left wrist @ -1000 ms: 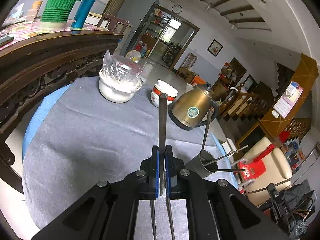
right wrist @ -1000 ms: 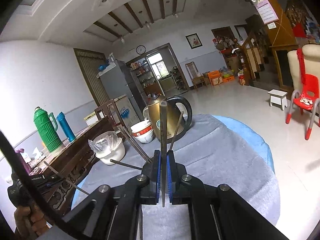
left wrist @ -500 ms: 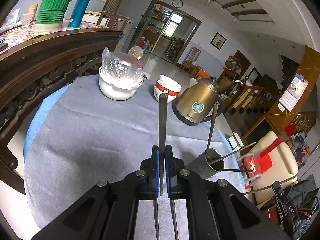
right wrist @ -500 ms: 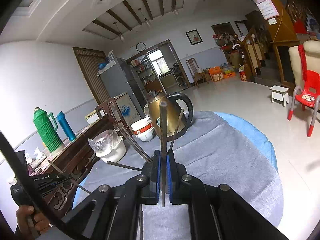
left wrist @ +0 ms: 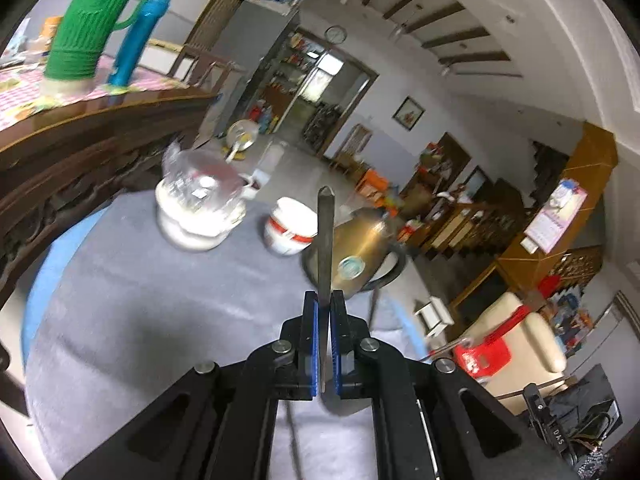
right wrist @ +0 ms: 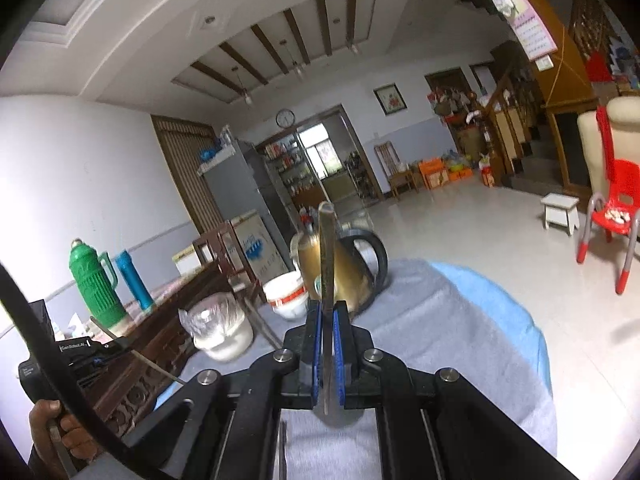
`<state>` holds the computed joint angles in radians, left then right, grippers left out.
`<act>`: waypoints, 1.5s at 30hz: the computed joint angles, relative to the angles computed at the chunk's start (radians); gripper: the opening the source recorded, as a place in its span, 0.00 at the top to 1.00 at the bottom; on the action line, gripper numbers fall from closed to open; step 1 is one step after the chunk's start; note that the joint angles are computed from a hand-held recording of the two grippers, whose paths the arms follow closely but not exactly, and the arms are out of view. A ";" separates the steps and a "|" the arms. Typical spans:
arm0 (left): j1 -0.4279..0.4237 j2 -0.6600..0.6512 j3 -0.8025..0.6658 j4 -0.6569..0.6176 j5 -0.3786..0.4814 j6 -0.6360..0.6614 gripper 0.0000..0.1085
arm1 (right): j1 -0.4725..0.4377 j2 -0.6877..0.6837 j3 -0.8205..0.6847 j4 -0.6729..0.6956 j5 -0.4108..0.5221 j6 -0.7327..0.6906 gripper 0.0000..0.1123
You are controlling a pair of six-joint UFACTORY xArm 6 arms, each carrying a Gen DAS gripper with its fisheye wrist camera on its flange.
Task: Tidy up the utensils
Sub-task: 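Lower both chopsticks into the grey cup, then open both grippers and move them back to the remaining chopsticks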
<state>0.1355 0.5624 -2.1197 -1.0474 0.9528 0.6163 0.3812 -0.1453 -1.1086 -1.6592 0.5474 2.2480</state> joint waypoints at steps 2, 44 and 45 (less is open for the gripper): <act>-0.012 0.018 -0.040 -0.007 0.017 -0.007 0.95 | -0.010 0.008 -0.026 -0.019 -0.005 -0.004 0.95; -0.180 0.092 -0.103 0.218 -0.063 -0.020 0.54 | -0.104 0.326 -0.307 0.327 -0.077 -0.402 0.43; -0.170 0.083 -0.096 0.209 -0.064 -0.018 0.52 | -0.096 0.308 -0.294 0.290 -0.053 -0.360 0.37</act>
<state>-0.0344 0.6455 -2.2157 -0.8387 0.8889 0.5979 0.2852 0.1623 -1.4025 -1.3689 0.4946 1.8875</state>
